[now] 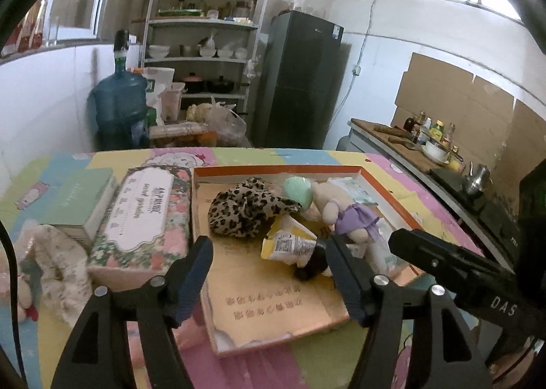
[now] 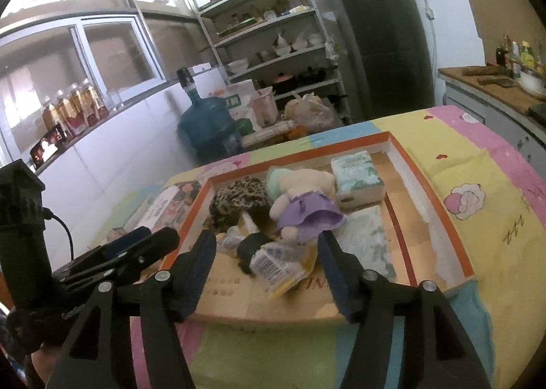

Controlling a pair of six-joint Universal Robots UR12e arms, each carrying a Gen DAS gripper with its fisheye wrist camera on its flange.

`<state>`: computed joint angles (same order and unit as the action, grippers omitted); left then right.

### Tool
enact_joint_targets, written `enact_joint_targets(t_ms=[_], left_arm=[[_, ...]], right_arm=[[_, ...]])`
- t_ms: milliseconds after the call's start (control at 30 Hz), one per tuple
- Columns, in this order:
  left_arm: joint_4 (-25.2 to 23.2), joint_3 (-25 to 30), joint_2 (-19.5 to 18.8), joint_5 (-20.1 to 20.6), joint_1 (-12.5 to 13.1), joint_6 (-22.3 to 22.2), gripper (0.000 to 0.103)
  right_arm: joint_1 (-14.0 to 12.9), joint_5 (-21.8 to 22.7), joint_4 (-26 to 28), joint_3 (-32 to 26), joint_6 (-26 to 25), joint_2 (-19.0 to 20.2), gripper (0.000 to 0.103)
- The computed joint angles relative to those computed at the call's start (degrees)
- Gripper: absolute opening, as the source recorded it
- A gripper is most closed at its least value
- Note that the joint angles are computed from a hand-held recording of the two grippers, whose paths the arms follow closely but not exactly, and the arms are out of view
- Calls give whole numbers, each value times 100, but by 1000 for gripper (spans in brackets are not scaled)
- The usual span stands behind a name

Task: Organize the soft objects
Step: 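Move both open tools back toward the pink bunny and floral cloth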

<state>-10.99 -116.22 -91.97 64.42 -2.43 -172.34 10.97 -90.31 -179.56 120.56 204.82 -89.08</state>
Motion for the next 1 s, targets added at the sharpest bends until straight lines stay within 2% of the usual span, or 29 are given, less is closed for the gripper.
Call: enact_joint_targets(t_ms=[300,467,600,667,767,867,1000], left_arm=[[61,-255,284,41,168,1,68],[12,-392,404,-100,354,-121,68],[195,-560,559,-75,518,-203,68],[342,-643,627,19,593,-205,68],[742,-798,736,288,727,-222,68],[956,-937,843,420,890,-180,68],[1068,-1101,966,331,1179,-212,68]], right_arm=[[277,-447,-193,35,-24,-55,68],[593,-1140,-196,-27,11,-18,68],[778,-1452,-411,-41,94,36,69],[902,-1564,-590,-57,44,98,75],[1002,-1374,-803,-91,-129,201,76],[1065,-1218,-736,-170,-307,290,77],[1156,-1144,-541,-292,-328,374,77]])
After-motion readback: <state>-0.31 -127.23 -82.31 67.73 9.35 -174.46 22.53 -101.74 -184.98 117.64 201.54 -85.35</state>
